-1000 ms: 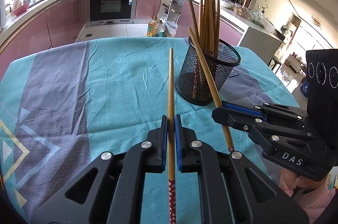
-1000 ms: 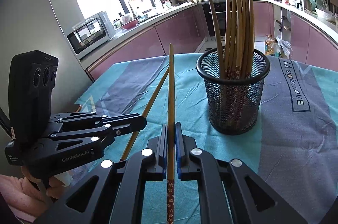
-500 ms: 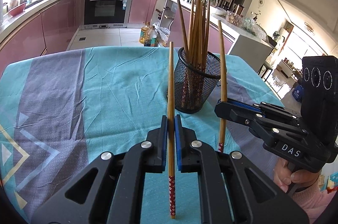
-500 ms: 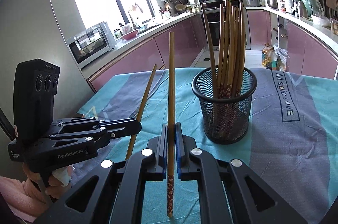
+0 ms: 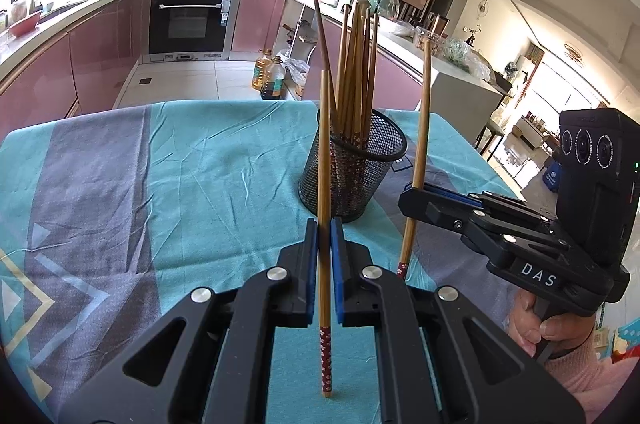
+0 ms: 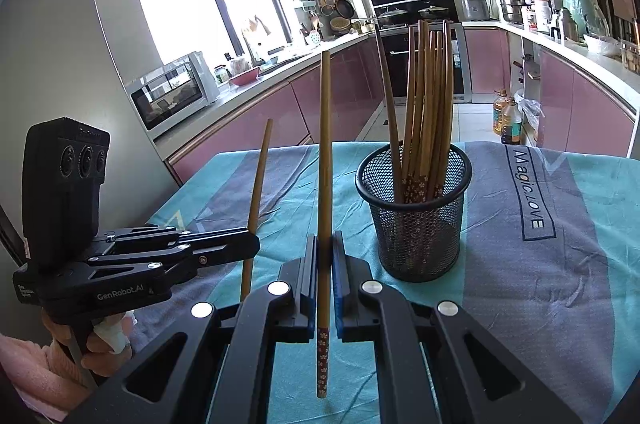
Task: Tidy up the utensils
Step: 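Carry both upright chopsticks over the mesh cup, tools side by side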
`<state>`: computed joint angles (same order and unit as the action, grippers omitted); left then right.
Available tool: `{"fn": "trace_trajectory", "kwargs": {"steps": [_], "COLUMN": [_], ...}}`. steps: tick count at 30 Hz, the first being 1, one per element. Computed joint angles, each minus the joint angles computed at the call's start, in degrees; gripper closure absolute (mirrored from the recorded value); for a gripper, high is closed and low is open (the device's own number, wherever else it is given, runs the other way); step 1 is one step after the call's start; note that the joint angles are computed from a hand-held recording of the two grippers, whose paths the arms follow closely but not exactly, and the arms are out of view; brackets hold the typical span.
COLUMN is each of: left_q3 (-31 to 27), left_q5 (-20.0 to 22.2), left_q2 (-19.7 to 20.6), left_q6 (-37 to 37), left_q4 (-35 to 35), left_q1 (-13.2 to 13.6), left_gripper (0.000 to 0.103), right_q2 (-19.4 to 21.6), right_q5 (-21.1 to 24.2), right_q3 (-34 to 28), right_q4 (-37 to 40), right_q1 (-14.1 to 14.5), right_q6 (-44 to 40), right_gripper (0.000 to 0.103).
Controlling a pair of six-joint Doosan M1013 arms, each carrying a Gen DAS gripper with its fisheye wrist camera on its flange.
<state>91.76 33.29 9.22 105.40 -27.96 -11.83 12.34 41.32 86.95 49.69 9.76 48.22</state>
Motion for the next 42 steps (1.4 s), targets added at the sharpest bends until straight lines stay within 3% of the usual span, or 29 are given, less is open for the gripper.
{"fn": "trace_trajectory", "kwargs": {"steps": [42], "left_q3": [-2.0], "left_q5": [-3.3], "left_q2": [-0.9], "left_q6": [6.5], "left_q4": [-5.8], "left_q1": [0.4], "left_gripper": [0.096], "right_q2": [0.0], "right_q5": [-4.4], "right_q3": [-3.3], "right_q4": [4.6], "right_q1": [-1.2], "right_q6": [-4.8], "right_gripper": [0.097]}}
